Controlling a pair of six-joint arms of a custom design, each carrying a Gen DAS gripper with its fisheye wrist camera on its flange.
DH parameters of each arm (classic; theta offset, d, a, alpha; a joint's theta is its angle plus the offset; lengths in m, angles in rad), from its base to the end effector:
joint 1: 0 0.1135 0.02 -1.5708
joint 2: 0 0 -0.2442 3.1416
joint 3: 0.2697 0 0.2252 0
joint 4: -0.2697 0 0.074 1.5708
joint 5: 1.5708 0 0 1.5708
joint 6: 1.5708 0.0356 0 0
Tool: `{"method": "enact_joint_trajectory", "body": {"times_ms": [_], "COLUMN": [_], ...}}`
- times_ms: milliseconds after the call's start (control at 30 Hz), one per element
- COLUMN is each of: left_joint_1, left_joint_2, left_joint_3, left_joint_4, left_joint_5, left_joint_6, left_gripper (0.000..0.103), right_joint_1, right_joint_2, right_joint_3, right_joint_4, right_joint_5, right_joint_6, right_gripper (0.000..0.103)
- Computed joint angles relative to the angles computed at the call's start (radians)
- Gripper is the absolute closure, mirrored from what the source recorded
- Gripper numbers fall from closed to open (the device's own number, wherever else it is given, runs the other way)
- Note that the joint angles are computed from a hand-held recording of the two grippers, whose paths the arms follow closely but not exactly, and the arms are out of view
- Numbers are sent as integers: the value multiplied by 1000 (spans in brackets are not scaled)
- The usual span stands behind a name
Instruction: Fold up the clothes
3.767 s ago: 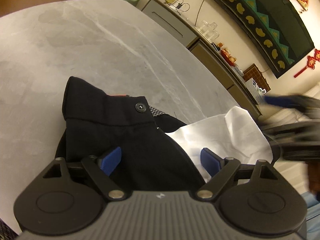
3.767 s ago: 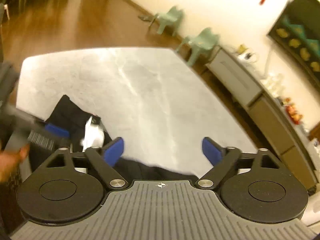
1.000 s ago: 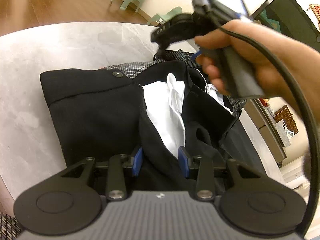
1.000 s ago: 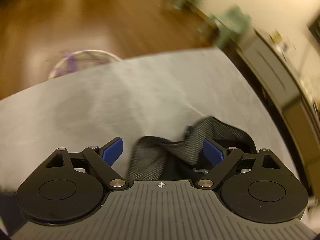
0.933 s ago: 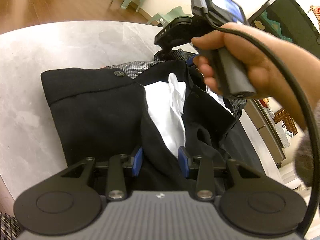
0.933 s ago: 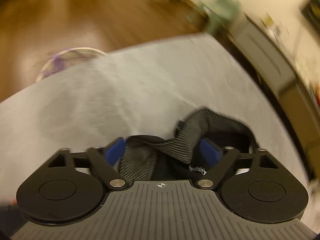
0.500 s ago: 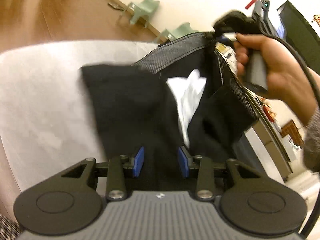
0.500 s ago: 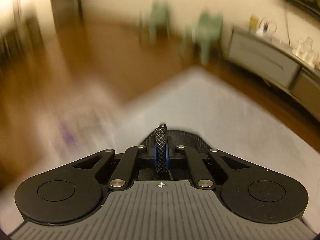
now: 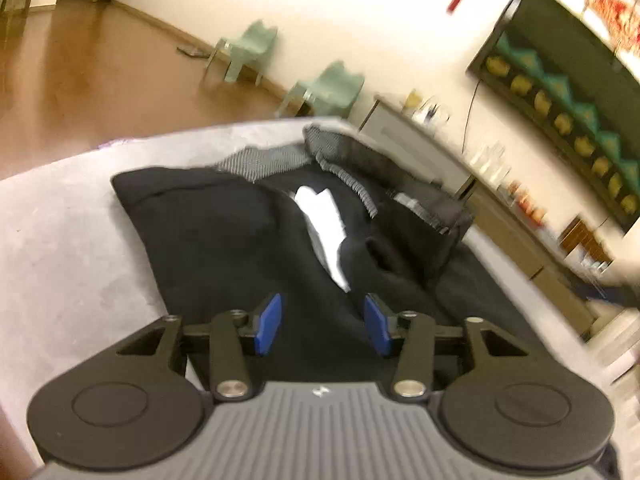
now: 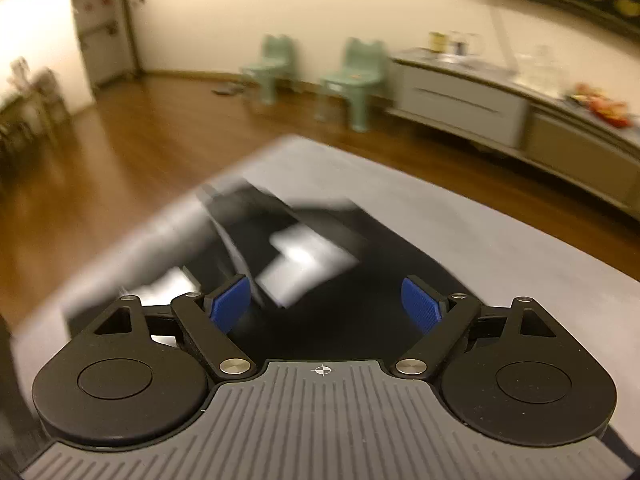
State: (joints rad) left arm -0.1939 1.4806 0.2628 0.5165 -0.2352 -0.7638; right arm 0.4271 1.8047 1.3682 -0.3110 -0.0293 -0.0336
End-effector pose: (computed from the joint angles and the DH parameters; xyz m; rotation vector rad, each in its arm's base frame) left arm 0.2100 -0.0328 0.1037 -0.7534 2.1315 -0.2463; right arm 0.3446 0.1580 0.2392 -0.5463 2.2644 0.2323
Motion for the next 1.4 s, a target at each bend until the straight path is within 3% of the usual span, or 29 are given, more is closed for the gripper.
{"method": "enact_joint_trajectory", "body": {"times_ms": [33, 100, 200, 267, 367, 467, 533, 600, 633, 800, 867, 967, 1000, 1067, 1167, 1267, 1400], "left_joint_1": [19, 53, 43, 25, -125, -213, -262, -325, -354, -424, -430, -361, -326, -266, -117, 10, 120], "left_joint_2": [66, 164, 195, 180, 157, 243, 301, 359, 389, 402, 385, 290, 247, 154, 92, 204, 377], "left_joint_3": [57, 116, 192, 177, 153, 231, 292, 363, 402, 445, 446, 363, 316, 254, 207, 296, 488], "left_joint_4": [-36, -37, -170, -184, -174, -226, -268, -339, -378, -403, -417, -354, -306, -233, -93, -43, -109], "left_joint_5": [2, -45, -207, -258, -382, -370, -354, -416, -445, -408, -387, -290, -257, -159, 124, 364, 414], "left_joint_6": [-3, -24, -81, -126, -125, -76, -39, -56, -65, -50, -51, -72, -65, -68, -97, -159, -180], "left_gripper": [60, 77, 77, 74, 61, 55, 54, 53, 53, 46, 46, 48, 48, 48, 48, 48, 47], "right_joint_1": [-48, -178, -473, -725, -1102, -1378, -1459, -1492, -1519, -1659, -1685, -1697, -1706, -1731, -1749, -1680, -1517], "right_joint_2": [-90, -248, -447, -519, -445, -219, -63, 10, 55, 302, 355, 338, 296, 197, 27, -75, -158], "right_joint_3": [-126, -345, -616, -725, -786, -717, -560, -427, -362, 15, 93, 56, -3, -146, -374, -519, -694], "right_joint_4": [27, 74, 132, 159, 252, 303, 169, 60, 33, -113, -98, 39, 80, 173, 233, 129, 268], "right_joint_5": [2, -16, -102, -176, -331, -473, -491, -496, -502, -526, -514, -429, -462, -574, -804, -906, -823], "right_joint_6": [-44, -142, -318, -452, -649, -809, -819, -872, -877, -839, -815, -772, -783, -820, -967, -1248, -1294], "right_gripper": [17, 17, 16, 16, 17, 22, 25, 27, 27, 26, 25, 29, 34, 34, 26, 22, 22]}}
